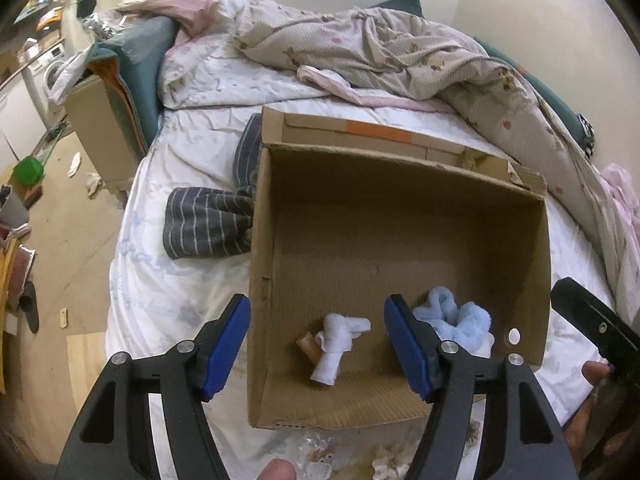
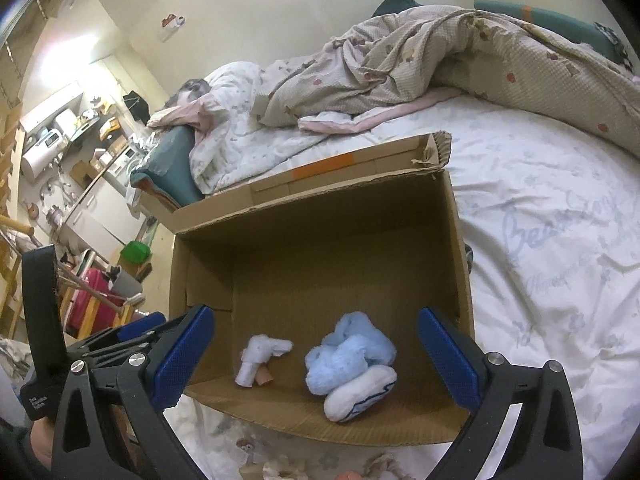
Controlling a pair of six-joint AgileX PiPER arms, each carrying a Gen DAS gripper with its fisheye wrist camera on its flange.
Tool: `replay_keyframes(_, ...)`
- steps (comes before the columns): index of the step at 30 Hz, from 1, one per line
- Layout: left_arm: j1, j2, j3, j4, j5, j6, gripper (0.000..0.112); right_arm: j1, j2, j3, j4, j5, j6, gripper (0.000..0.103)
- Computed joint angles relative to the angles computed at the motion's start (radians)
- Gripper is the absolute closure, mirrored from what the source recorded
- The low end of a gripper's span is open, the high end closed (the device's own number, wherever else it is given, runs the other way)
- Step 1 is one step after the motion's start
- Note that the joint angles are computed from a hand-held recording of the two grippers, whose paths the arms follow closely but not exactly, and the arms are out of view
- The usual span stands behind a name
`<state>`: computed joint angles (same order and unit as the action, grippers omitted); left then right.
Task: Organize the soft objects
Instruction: 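Open both tools to drop the blue toy and white toy into the box, then withdraw both tools from the box toward the remaining items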
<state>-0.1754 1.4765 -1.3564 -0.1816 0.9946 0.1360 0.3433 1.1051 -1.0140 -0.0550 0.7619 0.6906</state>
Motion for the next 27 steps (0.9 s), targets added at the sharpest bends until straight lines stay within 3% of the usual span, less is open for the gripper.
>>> replay_keyframes(3,0.012,-0.008,0.001,-0.02,0.004,0.009,0.044,0.017,-0.007,-0.004,-0.021,0.007,0.024,0.0)
replay_keyframes(5,0.022,-0.015,0.003,-0.039,0.01,0.021,0.036,0.026,-0.006,-0.007,-0.033,0.012,0.035,0.0)
replay_keyframes(11,0.023,-0.053,0.017,-0.024,0.009,0.019,0.025,0.063,-0.02,-0.013,-0.074,0.03,0.077,0.0)
replay_keyframes(27,0.063,-0.158,0.057,0.004,0.076,0.007,0.018,0.23,-0.09,-0.05,-0.207,0.192,0.229,0.0)
